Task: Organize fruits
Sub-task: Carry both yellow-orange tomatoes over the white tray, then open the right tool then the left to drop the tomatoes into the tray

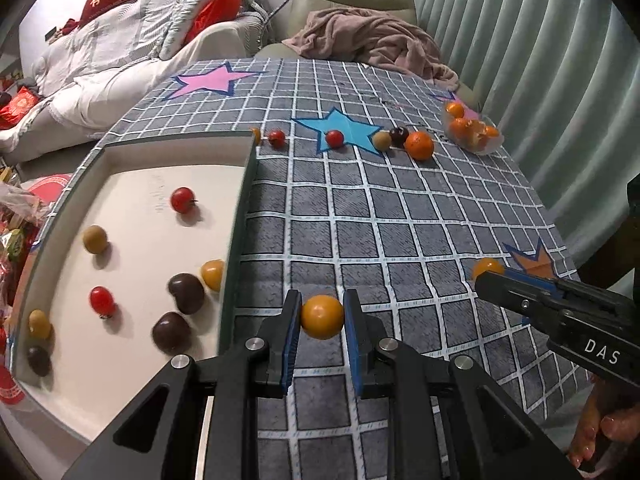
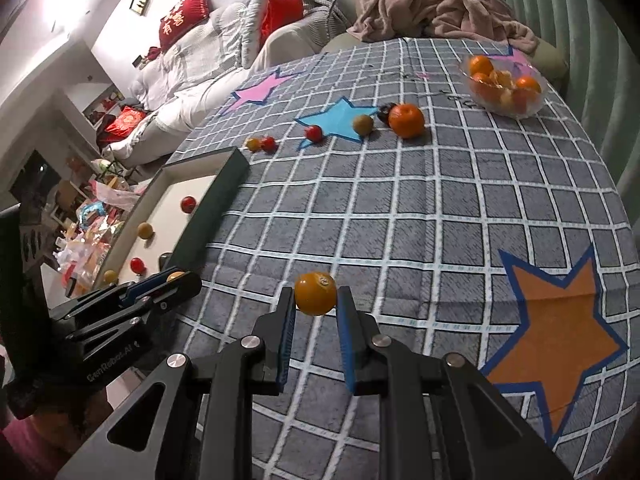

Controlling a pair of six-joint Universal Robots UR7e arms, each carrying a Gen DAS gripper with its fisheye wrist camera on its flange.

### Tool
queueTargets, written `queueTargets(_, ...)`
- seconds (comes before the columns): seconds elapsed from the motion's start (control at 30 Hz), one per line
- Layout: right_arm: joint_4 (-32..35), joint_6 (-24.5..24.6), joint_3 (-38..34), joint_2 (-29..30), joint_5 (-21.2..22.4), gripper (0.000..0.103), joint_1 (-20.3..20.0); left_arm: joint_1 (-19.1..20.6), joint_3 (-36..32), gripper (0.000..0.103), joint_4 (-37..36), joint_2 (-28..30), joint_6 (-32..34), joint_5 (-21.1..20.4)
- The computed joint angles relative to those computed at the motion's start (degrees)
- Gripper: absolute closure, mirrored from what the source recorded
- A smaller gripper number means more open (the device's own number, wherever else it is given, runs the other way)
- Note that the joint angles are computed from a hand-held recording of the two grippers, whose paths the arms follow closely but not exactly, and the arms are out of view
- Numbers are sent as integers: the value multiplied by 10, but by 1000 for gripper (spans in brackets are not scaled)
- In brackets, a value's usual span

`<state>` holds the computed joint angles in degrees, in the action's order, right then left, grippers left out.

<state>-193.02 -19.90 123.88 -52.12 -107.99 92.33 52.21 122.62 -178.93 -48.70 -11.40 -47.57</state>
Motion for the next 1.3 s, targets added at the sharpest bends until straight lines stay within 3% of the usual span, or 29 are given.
queueTargets(0.4,12,2,-20,23,-17,81,49,7,53,80,-44,-62,4,17)
queueTargets(0.77,69,4,-81,72,-12,81,86,53,68,80,-35,-124,4,68)
queueTargets(1.0,126,-1,-157,112,-15,81,107,76,10,80,-12,-112,36,76)
queueTargets(1.3,219,-2,-305,195,-23,81,112,113,-118,80,72,-46,50,101)
